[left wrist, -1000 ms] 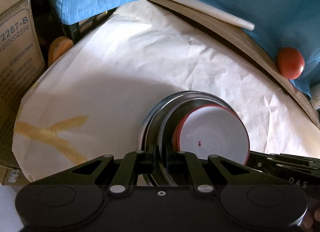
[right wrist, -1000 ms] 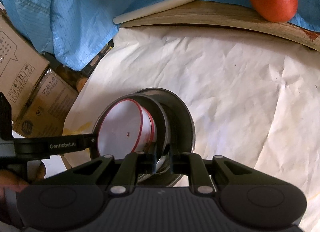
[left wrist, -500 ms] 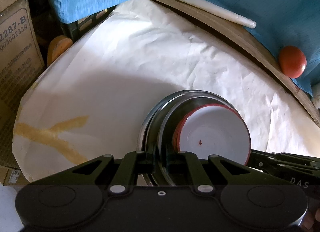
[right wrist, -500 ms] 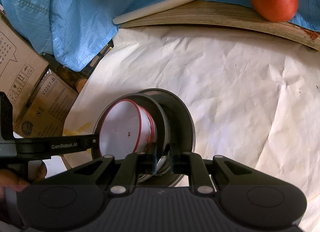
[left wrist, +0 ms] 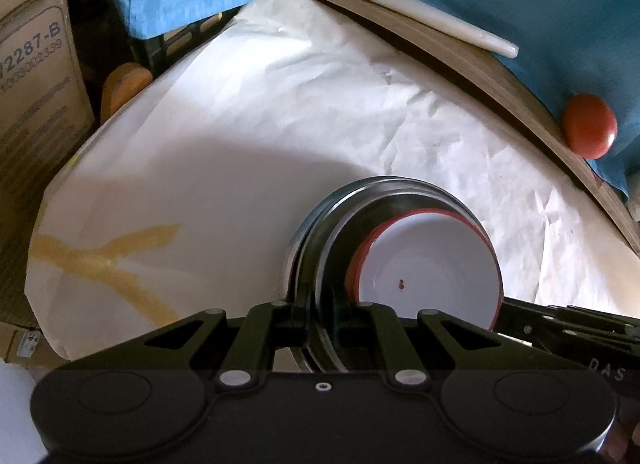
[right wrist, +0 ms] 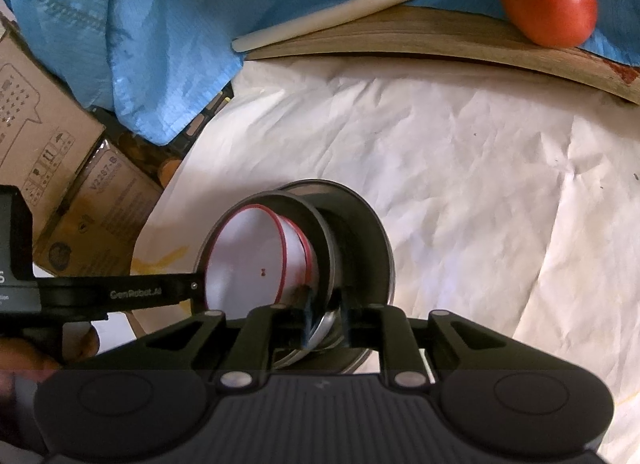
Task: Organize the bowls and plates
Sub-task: 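Carry the steel bowl stack with both tools over the plate stack, then lower the steel bowl stack onto the plates and open both tools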
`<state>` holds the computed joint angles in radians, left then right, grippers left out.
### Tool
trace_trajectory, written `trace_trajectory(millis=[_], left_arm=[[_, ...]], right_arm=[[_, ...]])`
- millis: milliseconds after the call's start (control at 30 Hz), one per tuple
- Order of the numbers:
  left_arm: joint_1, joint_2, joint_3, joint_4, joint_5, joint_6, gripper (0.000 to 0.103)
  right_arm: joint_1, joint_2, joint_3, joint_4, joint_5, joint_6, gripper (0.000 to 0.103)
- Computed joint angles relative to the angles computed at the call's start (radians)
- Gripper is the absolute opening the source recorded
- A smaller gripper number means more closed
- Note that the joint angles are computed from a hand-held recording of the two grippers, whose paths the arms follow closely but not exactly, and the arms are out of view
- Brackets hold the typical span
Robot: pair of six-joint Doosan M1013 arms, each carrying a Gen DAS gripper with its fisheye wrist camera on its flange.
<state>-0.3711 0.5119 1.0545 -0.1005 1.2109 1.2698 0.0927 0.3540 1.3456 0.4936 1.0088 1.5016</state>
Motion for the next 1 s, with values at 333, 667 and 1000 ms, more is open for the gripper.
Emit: trace_trajectory(millis=[333, 667, 1000], left_arm=[[-0.005, -0.016, 0.024, 0.023, -0.031, -0.028, 0.013], [-0.017, -0.033, 0.045, 0.1, -0.06, -0.086, 0.031], [-0.028, -0.045, 0.061, 0.144, -0.081, -0.123, 0.034]], right_arm=[[0.0, -0.006, 0.011, 0.001, -0.024, -0.011, 0.026], [-0.002, -0.027, 0.041, -0.005, -0.089, -0.048, 0.042], [-0.005, -0.042, 0.06, 0.007, -0.127, -0.107, 0.05]])
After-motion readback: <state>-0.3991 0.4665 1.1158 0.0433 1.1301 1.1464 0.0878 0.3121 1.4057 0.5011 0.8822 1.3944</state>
